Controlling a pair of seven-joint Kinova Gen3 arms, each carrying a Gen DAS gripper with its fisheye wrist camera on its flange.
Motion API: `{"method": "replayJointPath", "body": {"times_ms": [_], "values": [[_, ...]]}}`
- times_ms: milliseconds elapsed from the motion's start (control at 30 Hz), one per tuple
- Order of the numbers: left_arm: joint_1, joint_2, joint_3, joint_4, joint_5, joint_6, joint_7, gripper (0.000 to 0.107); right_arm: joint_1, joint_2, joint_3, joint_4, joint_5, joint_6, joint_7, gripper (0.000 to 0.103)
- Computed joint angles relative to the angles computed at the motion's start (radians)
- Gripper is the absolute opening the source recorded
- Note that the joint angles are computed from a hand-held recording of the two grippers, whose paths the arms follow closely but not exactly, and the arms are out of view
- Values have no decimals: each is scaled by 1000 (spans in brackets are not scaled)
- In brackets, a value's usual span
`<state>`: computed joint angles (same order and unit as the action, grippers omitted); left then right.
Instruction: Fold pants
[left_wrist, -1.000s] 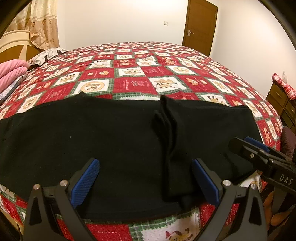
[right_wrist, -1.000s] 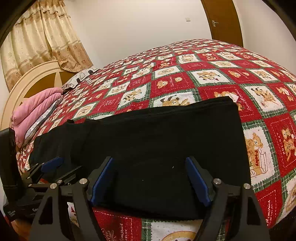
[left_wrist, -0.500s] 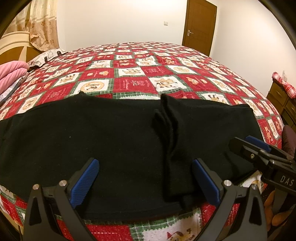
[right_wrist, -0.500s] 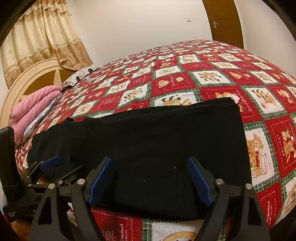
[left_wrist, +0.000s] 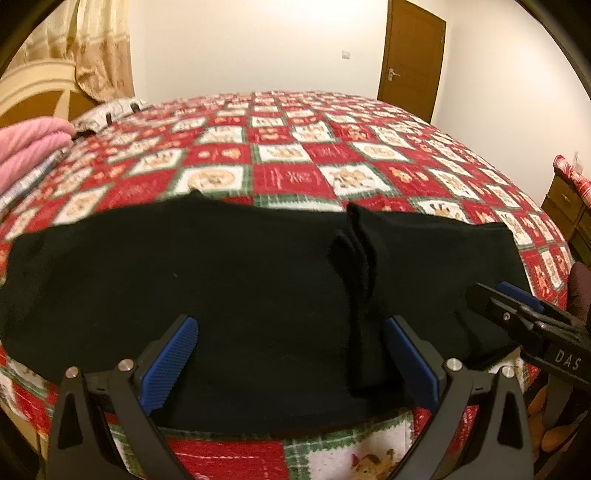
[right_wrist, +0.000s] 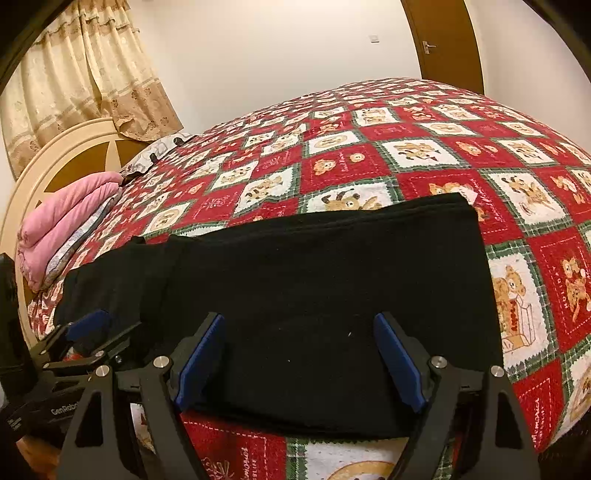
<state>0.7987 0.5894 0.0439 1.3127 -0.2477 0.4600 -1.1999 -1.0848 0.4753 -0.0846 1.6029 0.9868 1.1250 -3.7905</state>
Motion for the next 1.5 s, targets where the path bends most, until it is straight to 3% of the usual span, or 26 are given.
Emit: {"method": "replayJointPath", "body": {"times_ms": [167,433,700,933,1133,1267,1367,1500], "values": [[-17,-9,-5,10,11,2,17,103,4,6,-1,-12,-9,6,23,87],[-2,-65,-94,101,-47,-45,129,103,-2,16,4,-25,-15,17,37,90],[91,-128,-287,215,-245,-78,363,103,-4,27,9,-47,-30,31,65,91],[94,-157,-370,291,-382,-36,567,103,-8,44,17,-75,-44,50,95,95],[-1,-181,-351,353,-401,-29,713,103,-10,85,28,-150,-89,104,193,98],[-129,-213,-269,390,-358,-127,739,103,-19,98,41,-170,-103,118,213,98],[-215,-217,-205,386,-278,-197,687,103,-19,108,46,-190,-116,130,240,99],[-189,-187,-239,343,-248,-231,649,102,-25,121,55,-210,-127,144,259,100]]}}
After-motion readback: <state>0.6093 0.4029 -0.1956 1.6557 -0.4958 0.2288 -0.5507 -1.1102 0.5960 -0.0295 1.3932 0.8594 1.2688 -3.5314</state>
